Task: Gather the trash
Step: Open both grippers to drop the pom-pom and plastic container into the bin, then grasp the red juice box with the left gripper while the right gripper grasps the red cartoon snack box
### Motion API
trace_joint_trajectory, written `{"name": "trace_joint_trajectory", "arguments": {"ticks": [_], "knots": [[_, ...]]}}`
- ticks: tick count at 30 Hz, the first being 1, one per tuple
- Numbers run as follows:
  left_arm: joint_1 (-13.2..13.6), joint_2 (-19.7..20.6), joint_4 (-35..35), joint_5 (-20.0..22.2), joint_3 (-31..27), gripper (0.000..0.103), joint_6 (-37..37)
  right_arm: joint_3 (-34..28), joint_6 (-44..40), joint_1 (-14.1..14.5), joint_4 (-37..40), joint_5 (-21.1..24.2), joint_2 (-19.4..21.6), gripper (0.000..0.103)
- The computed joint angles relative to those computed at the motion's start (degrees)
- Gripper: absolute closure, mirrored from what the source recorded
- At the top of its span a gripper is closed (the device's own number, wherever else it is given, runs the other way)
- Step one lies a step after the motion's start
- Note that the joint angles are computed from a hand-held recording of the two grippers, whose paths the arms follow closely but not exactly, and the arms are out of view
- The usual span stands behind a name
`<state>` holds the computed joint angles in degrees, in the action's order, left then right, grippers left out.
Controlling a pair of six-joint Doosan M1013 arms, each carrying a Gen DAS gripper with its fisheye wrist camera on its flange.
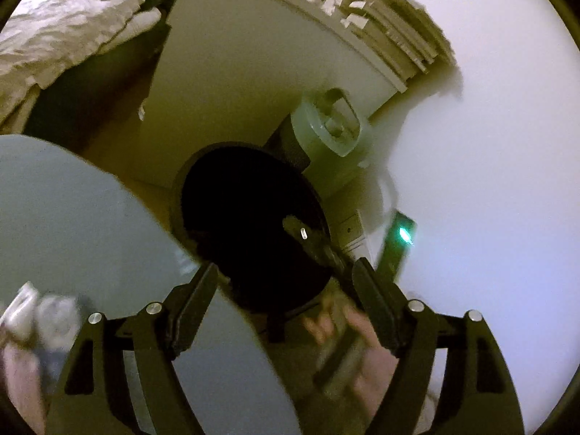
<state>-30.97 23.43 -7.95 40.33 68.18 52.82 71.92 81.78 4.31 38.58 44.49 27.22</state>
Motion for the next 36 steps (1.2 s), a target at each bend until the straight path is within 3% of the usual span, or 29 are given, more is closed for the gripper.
{"name": "trace_joint_trajectory", "arguments": {"ticks": [4, 8, 11, 16, 19, 23, 26, 28, 31, 34, 36], "knots": [[-1.43, -5.16, 6.88, -1.17, 6.12, 0.026, -5.76, -0.26, -0.88, 0.18, 3.82, -2.89, 0.69, 0.019], [-3.16, -10.84, 17.22, -0.75, 13.05, 0.026, -16.2, -0.95, 0.28, 0.71, 4.48, -0.22, 1.55, 0.019], [-4.65, -15.58, 27.89, 2.0, 18.52, 0.026, -28.64, -1.06, 0.99, 1.39, 3.43, 4.31, 1.75, 0.019], [-5.48, -21.55, 39.9, 9.17, 25.08, 0.026, -45.21, 0.72, -0.18, 2.43, 1.02, 2.55, 0.15, 0.019], [-4.73, -23.01, 42.85, 15.11, 26.91, 0.026, -49.81, 1.02, -1.91, 2.4, 0.93, 2.87, -0.92, 0.019], [-1.67, -23.9, 41.0, 15.48, 28.95, 0.027, -49.95, 5.14, -4.64, 3.42, -3.87, -3.81, -6.3, 0.019], [0.3, -23.09, 38.84, 15.75, 28.82, 0.028, -47.39, 7.41, -13.81, 4.39, -0.8, -6.78, -10.14, 0.012], [1.6, -23.31, 36.62, 14.88, 29.58, 0.028, -45.8, 6.92, -21.96, 5.25, 3.56, -4.42, -11.42, 0.01], [2.59, -22.87, 35.33, 15.23, 29.67, 0.028, -44.76, 1.89, -31.75, 8.16, 4.71, 6.39, -10.86, 0.01], [3.49, -22.9, 33.83, 15.0, 30.19, 0.044, -43.62, -2.39, -37.95, 11.91, 3.72, 14.84, -9.66, 0.01], [4.04, -23.83, 32.94, 12.29, 31.58, 0.044, -44.2, -5.98, -41.19, 14.99, 3.31, 20.92, -7.91, 0.01]]}}
